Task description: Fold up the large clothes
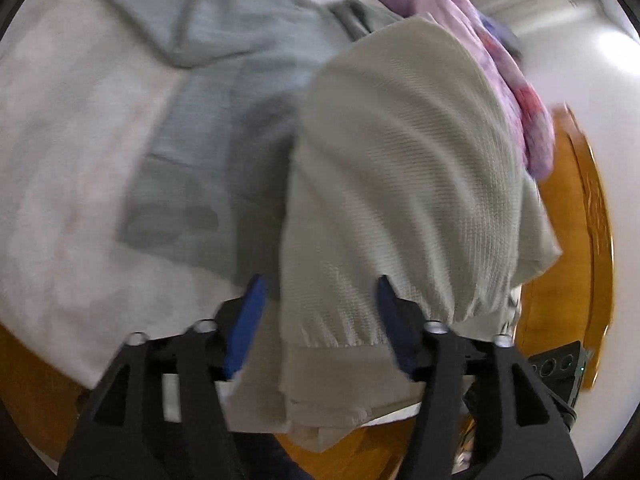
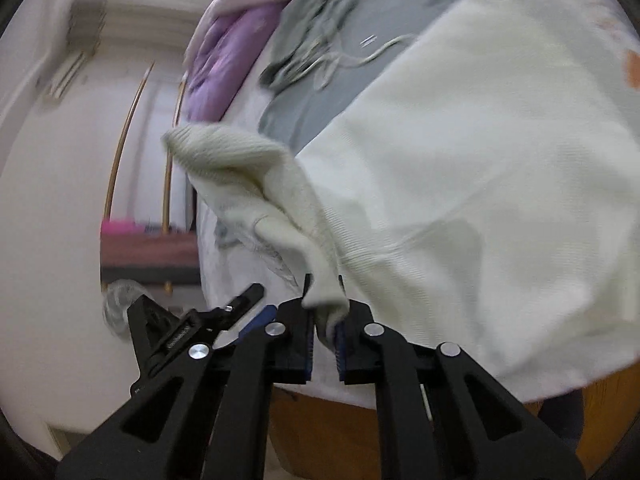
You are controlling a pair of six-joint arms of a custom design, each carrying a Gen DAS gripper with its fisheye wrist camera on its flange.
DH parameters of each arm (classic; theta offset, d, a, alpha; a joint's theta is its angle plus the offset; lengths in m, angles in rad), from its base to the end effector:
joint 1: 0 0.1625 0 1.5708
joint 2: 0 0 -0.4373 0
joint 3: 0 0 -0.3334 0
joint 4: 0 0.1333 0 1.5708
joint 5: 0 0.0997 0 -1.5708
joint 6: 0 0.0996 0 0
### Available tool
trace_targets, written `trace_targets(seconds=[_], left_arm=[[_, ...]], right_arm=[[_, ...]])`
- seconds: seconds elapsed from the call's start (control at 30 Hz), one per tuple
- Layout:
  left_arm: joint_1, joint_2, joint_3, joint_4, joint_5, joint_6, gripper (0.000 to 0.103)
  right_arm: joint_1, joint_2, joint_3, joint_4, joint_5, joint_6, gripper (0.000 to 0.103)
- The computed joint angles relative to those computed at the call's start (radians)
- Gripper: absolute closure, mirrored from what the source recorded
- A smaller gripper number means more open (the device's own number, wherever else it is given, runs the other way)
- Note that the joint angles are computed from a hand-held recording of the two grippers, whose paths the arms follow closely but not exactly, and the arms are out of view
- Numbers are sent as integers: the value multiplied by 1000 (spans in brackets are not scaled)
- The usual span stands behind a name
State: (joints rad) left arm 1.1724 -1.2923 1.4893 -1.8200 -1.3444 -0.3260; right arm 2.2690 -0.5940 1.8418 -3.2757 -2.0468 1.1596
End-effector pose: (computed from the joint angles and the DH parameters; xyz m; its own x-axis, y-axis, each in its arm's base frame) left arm -0.0706 -0.5690 0.4260 -0.9792 0.0531 -0.1956 0.0779 0.9896 -0.1212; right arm 0.4508 -0.4008 0.0557 -0.8529 0.4636 -0.2402 0.5127 0.6565 -0.5533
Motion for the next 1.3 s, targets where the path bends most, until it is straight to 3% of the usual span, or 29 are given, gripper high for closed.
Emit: trace_targets(seconds=[0.1, 0.3, 0.5, 0.57, 0.63, 0.73, 0.8, 0.87, 0.93, 1.07, 1.17, 1.27, 1.3], left_arm=[[-45, 26, 30, -12, 29, 49, 35], [-75, 58, 86, -24, 41, 51, 33], [-87, 80, 134, 31, 60, 20, 28], [-96, 83, 161, 24, 101, 15, 28], [-92, 91, 166, 24, 100, 10, 28], [-91, 101, 159, 37, 106, 8, 25], [-92, 102, 159, 38, 109, 12, 25], [-89, 102, 154, 43, 107, 9, 25], [-91, 100, 157, 41, 104, 0, 25], [-97, 106, 155, 45, 106, -7, 25], [-94, 107, 149, 53, 103, -3, 25], [-89, 109, 143, 58, 94, -9, 25], [-86, 108, 143, 59, 93, -9, 25]], right_arm=[[22, -71, 123, -30, -72, 81, 97], [48, -114, 267, -55, -161, 269, 99], [22, -109, 326, -55, -98, 304, 97], [-14, -131, 334, -15, -37, 277, 91], [-21, -152, 327, 5, -57, 233, 86], [-19, -199, 308, 91, -134, 182, 54], [-41, -220, 297, 120, -173, 104, 50], [-84, -220, 298, 54, -155, 5, 40], [-137, -217, 282, 61, -125, -82, 40], [-222, -188, 181, 159, -58, -354, 34], [-260, -162, 129, 214, -1, -464, 33], [-289, -148, 102, 266, 46, -500, 32], [-293, -147, 99, 268, 67, -514, 38]])
